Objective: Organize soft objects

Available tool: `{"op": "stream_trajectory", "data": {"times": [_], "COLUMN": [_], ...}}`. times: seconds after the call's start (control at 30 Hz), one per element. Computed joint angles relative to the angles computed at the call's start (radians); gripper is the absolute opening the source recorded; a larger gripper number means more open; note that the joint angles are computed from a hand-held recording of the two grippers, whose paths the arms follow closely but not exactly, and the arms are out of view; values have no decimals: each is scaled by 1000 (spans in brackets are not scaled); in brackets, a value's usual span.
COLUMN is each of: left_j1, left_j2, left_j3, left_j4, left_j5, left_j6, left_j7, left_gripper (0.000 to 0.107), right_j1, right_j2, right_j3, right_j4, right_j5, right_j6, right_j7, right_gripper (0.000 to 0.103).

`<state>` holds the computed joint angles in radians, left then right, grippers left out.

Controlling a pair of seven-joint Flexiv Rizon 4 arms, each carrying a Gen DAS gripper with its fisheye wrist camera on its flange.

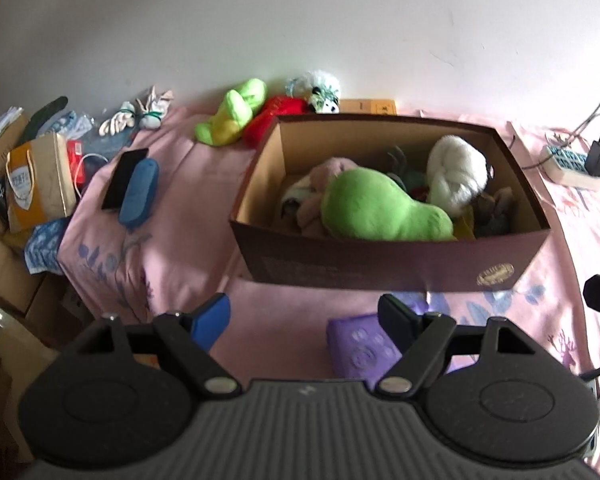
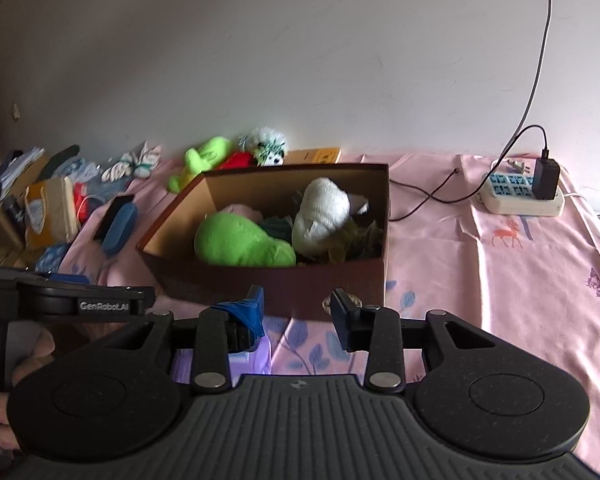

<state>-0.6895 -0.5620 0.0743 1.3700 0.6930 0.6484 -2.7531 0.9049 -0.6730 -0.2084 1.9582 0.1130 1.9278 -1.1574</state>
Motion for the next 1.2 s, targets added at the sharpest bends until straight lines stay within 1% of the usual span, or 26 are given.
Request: {"op": "stream_trajectory", "data": {"times": [0.07,0.17,0.27,0.37,0.47,0.63,0.93,1.03,1.2], "left_j1": [-9,-9,-18,-33,-45,-50,-36,-27,-2], "left_j2": [-10,-21,-31,-39,-49,-52,-61,-66,-70], "left_j3": [-6,-19,-22,-20,-20,-20,-18,-16,-15], "left_j4": [-16,-25,-40,-60,-79,-91,-106,-111,-106], "left_j5": [-9,-40,-60,-64,-67,-74,-85,-88,-97], "left_j6": [-27,-37,-52,-80,-111,-130,-149,-149,-107], "left_j7": [4,4,5,6,13,18,50,65,102], "left_gripper": [80,80,80,80,80,80,80,80,80], "right_j1": [-19,-32,-65,-73,-98,-113,-54,5,110], "right_j2": [9,18,28,36,43,52,55,51,37], "right_j3": [19,27,57,61,84,96,29,-37,-162], "right_j4": [18,37,48,57,63,67,57,51,48], "right_j5": [-13,-16,-22,-19,-28,-35,-31,-26,-49], "right_j6": [9,18,22,16,9,-6,-60,-98,-162], "right_j7": [-12,-31,-38,-42,-39,-20,43,83,178], "right_gripper": [20,20,20,20,20,20,21,21,21]}}
